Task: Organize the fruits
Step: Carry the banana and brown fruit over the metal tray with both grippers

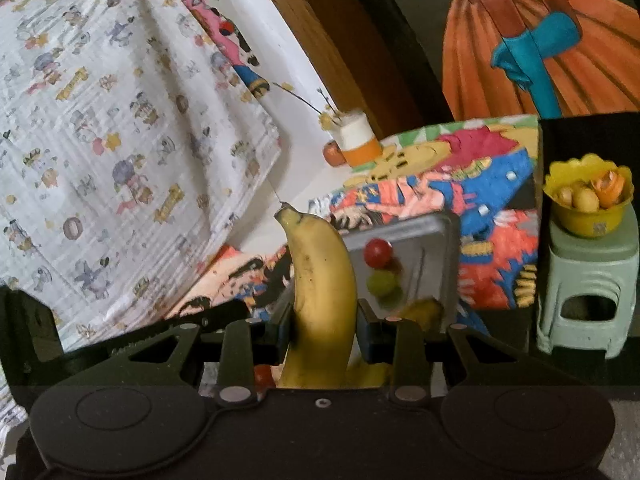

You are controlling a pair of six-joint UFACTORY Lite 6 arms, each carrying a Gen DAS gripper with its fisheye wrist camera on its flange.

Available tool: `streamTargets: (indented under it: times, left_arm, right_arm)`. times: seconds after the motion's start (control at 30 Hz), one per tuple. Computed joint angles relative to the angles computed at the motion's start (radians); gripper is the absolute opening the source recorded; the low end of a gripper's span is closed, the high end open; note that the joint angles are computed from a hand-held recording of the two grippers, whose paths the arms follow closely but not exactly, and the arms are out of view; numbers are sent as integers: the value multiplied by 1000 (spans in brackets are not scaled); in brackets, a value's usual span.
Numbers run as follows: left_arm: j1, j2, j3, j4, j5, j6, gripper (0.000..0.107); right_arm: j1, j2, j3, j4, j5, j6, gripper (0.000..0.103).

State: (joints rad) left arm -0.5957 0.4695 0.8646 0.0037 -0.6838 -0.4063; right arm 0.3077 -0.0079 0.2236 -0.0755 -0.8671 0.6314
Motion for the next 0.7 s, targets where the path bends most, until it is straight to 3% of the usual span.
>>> streamTargets:
  times: [0.27,0.7]
  left_arm:
    - [-13,25,24,9,39,14,31]
    - [-90,-38,-76,-44,13,103,31]
  right_arm:
    - [26,4,-88,-4,-60,47,35]
    - [28,86,-130,20,-165,75,35]
